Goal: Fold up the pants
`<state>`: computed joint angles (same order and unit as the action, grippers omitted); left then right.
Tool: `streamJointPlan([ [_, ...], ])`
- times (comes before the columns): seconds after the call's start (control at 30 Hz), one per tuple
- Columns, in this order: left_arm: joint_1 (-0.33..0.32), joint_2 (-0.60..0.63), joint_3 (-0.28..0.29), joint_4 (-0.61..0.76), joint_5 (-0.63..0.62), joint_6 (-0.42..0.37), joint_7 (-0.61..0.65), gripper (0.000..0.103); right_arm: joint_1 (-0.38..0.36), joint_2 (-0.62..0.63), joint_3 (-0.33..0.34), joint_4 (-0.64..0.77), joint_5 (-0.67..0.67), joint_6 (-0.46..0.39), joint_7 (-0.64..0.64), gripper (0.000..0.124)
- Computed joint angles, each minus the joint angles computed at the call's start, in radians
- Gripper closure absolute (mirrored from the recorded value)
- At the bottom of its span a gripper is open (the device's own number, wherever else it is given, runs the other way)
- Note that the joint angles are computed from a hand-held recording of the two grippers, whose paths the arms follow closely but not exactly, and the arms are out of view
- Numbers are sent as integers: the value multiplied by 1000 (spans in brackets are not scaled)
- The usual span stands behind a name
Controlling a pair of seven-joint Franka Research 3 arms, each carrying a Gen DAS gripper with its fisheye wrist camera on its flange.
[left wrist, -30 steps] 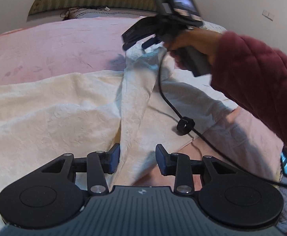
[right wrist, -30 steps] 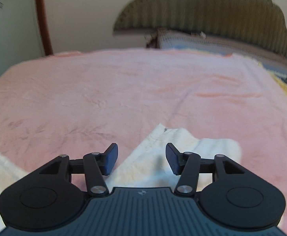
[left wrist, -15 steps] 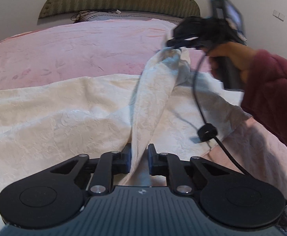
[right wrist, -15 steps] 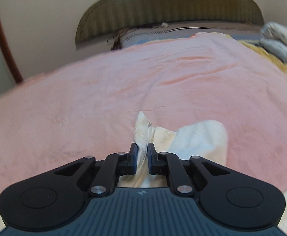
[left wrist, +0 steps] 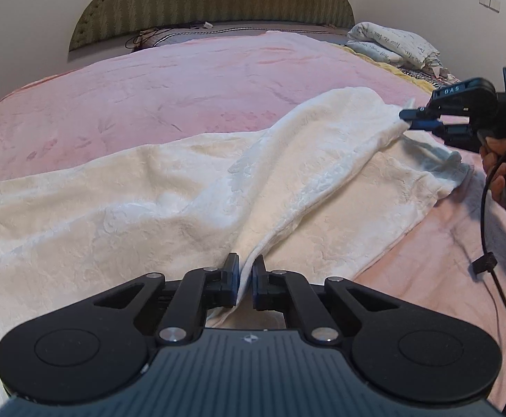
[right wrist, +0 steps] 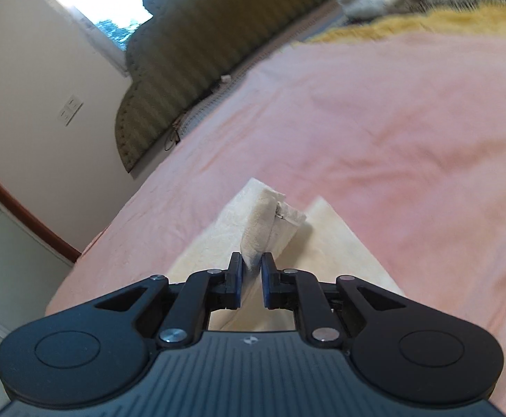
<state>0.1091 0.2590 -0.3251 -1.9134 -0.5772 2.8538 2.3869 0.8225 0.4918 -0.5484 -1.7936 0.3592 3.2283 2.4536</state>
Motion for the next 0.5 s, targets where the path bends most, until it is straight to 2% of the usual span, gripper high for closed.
streamJointPlan([
  [0.1,-10,3,5,-2,22,16,-15,88,-138,6,169,1,53,68,-10,107],
  [0.17,-13,-3,-1,-17,30,42,-15,88,-190,25,231,25,82,98,-22,95],
  [0.2,-13,-3,-5,-21,34,58,-10,88,-211,39,255,41,93,116,-29,93],
  [0.23,-14,-2,-9,-27,42,75,-6,88,-217,53,258,61,104,115,-38,90],
  [0.3,-6,0,-27,-39,50,113,13,88,-176,81,208,90,143,106,-54,90],
  [0.33,6,1,-44,-44,46,131,35,87,-188,86,220,100,147,109,-70,94],
  [0.37,13,3,-56,-51,52,154,49,87,-179,86,211,100,159,109,-85,108],
  [0.4,18,3,-66,-61,62,181,61,96,-177,80,214,92,170,123,-100,114],
  [0.47,69,3,-132,-89,52,244,120,99,-203,47,264,46,180,206,-130,115],
  [0.5,116,5,-189,-102,34,280,163,102,-198,29,267,24,190,233,-148,115],
])
